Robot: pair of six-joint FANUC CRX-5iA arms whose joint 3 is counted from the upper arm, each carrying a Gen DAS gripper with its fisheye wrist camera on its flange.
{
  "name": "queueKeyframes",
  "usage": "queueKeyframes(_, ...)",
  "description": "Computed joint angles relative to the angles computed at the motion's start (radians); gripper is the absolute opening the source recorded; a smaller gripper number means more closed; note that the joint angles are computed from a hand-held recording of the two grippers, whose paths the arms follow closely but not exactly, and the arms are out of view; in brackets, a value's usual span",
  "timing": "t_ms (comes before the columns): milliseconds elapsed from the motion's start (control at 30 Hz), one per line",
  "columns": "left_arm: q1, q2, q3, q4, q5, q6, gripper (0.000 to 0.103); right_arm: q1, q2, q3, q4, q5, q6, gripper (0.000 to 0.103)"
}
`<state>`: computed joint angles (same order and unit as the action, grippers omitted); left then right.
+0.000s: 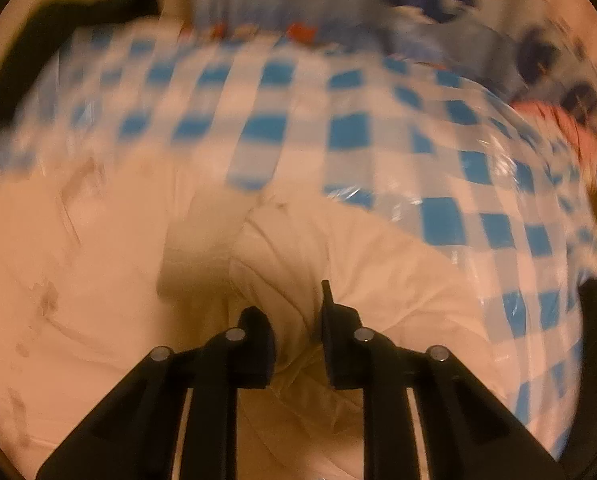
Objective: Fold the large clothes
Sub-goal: 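Grasp the ribbed cuff of the jacket sleeve with the right tool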
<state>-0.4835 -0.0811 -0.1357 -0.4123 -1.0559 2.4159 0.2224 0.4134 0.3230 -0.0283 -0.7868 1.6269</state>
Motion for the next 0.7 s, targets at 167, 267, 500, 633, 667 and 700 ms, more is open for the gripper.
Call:
queueKeyframes(167,-0.002,0.016,0.010,-0.006,-0.006,-0.003,0.095,-0.200,-0.038,0.080,-0.264,-0.013,0.035,0.018)
queueKeyframes(267,-0.007,0.029,0.016,-0.011,-0.010,0.000,0.095,-0.323,-0.020,0.126,-0.343,-0.030,-0.011,0.018)
queueKeyframes(500,-0.026,0.067,0.034,-0.026,-0.024,-0.006,0.095,-0.522,0.027,0.116,-0.379,-0.066,-0.181,0.041)
queueKeyframes(633,-0.035,0.076,0.037,-0.033,-0.027,-0.005,0.095,-0.580,-0.080,-0.010,-0.486,0.072,-0.087,0.063)
queueKeyframes(667,-0.036,0.075,0.037,-0.034,-0.025,-0.004,0.095,-0.580,-0.115,-0.041,-0.519,0.102,-0.028,0.063)
queueKeyframes(700,-0.037,0.073,0.036,-0.036,-0.022,-0.002,0.095,-0.580,-0.140,-0.061,-0.550,0.118,0.040,0.064)
